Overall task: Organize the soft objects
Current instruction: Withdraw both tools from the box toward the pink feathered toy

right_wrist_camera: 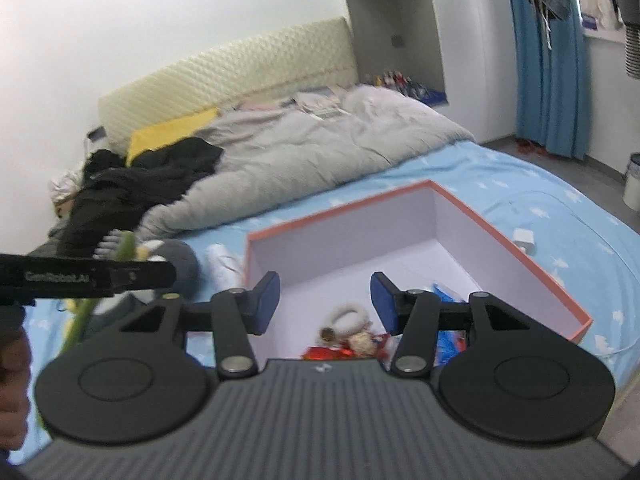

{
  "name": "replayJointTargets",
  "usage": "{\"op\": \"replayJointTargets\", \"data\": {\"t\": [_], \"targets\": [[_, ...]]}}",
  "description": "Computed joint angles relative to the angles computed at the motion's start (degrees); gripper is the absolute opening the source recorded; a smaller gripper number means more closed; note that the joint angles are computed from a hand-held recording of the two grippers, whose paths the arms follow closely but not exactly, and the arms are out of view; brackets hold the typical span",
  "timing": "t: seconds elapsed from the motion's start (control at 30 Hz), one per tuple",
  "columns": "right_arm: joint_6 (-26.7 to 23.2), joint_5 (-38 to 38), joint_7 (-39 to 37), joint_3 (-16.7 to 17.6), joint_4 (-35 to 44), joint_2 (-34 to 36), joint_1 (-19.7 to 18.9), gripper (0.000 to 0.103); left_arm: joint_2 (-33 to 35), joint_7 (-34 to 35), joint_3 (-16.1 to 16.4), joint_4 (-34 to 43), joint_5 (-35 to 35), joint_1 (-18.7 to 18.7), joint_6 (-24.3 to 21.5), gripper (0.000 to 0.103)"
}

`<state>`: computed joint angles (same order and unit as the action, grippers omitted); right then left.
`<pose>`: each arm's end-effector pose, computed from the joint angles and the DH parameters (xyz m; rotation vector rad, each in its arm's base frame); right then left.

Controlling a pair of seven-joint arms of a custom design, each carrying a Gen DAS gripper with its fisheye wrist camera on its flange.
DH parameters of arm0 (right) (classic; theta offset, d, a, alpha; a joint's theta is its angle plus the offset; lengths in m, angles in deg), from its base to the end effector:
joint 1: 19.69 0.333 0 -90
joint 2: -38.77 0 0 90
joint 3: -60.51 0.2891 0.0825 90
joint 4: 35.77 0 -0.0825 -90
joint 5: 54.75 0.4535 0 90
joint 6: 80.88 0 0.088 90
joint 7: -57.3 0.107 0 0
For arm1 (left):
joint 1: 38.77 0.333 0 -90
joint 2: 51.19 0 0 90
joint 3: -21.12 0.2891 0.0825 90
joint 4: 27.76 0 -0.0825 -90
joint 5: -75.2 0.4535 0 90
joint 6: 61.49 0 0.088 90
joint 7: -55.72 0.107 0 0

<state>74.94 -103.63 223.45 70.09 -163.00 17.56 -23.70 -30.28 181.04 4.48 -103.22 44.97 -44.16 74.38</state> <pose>0.5615 0.0903 0.5679 -1.0710 1.9721 -0.9467 0.7288 -0.2574 0.5903 -1.1427 2.4361 -1.2585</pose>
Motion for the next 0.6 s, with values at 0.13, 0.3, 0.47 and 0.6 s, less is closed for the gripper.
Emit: {"op": "replayJointTargets", "data": {"t": [0.13, 0.3, 0.47, 0.6], "targets": [[0.7, -2.6, 2.2, 1.7, 0.1, -0.2, 0.1, 0.053, -3.8, 2.7, 0.3, -4.9, -3.4, 2.2, 1.3, 0.051], [2.1, -3.9, 4.1, 2.8, 0.5, 0.5, 1.6, 0.053, -8.6, 6.5, 1.8, -11.4, -7.2, 3.6, 3.4, 0.051], [1.2, -4.5, 5.0, 3.5, 1.4, 1.7, 3.8, 0.053, -12.3, 9.3, 3.8, -16.9, -10.2, 4.1, 4.4, 0.051], [0.5, -3.0, 4.3, 3.2, 1.7, 2.7, 6.3, 0.053, -14.1, 9.9, 5.4, -20.0, -12.0, 4.7, 4.5, 0.051]]}}
